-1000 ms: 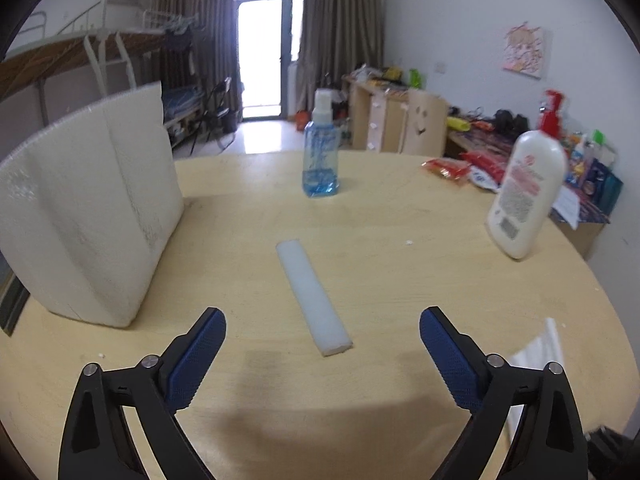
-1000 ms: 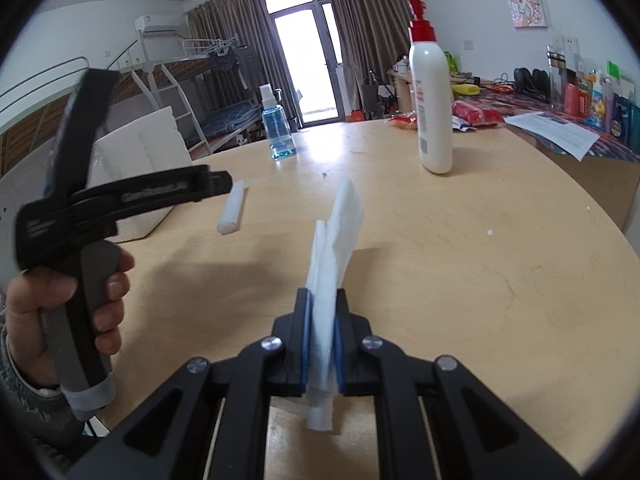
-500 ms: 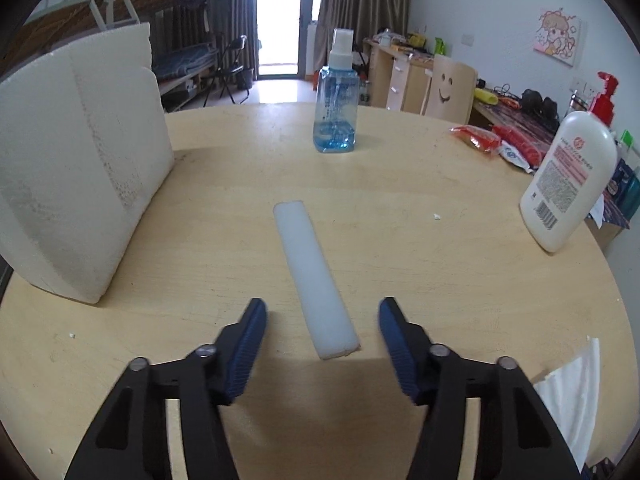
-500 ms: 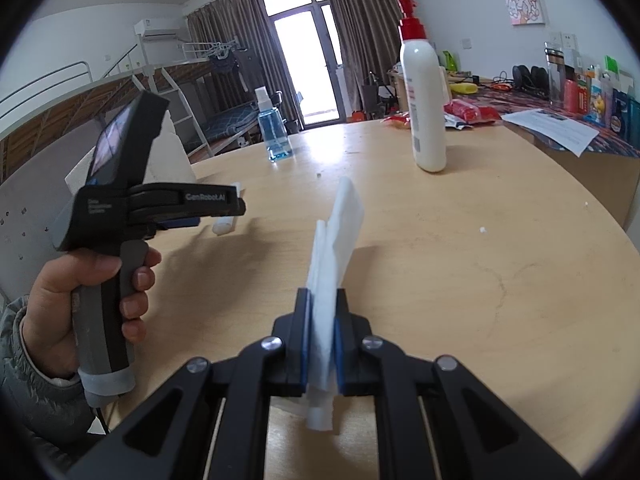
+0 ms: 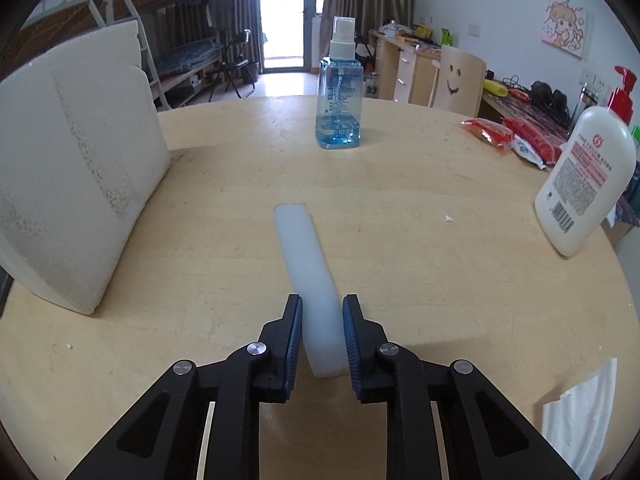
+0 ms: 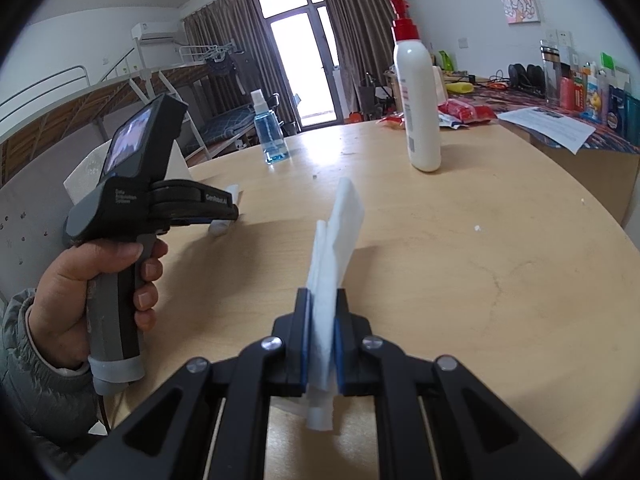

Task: Organize soft objects
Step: 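Grasp the white foam stick with the left tool while the right tool lifts the towel, then carry the foam stick and paper towel toward the foam box with both tools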

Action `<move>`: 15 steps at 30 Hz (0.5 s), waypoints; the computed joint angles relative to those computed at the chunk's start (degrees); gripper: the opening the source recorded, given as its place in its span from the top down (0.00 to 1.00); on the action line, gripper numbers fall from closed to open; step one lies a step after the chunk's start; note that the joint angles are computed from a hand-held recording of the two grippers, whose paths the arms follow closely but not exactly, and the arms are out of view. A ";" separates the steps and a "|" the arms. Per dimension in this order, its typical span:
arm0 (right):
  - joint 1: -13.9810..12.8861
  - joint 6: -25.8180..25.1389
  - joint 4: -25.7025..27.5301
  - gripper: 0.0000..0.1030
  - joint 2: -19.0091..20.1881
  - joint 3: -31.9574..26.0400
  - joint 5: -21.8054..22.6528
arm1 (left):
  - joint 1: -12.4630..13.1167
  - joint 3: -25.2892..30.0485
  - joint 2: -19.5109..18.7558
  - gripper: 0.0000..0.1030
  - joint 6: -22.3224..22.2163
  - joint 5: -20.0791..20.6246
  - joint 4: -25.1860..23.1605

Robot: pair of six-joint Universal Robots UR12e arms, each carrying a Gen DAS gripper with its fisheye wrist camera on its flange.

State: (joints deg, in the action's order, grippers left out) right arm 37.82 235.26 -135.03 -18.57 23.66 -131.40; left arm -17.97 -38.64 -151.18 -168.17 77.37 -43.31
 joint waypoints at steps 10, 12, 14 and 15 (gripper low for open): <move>0.00 0.83 0.56 0.88 -0.22 0.24 -0.40 | 1.64 -6.29 3.28 0.83 2.84 -8.02 7.80; 0.04 0.72 0.95 0.88 0.01 -0.36 -0.67 | 1.92 -7.44 3.92 0.83 3.63 -9.42 9.12; 0.07 0.54 1.06 0.88 0.12 -0.65 -0.78 | 2.18 -8.53 4.46 0.83 3.95 -10.26 10.55; 0.08 0.63 1.31 0.88 0.21 -0.90 -0.85 | 2.35 -9.23 4.80 0.83 4.07 -10.68 11.54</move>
State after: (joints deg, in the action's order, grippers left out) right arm 37.90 235.90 -133.72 -18.36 22.76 -132.25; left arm -15.62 -47.86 -146.38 -164.10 66.68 -31.78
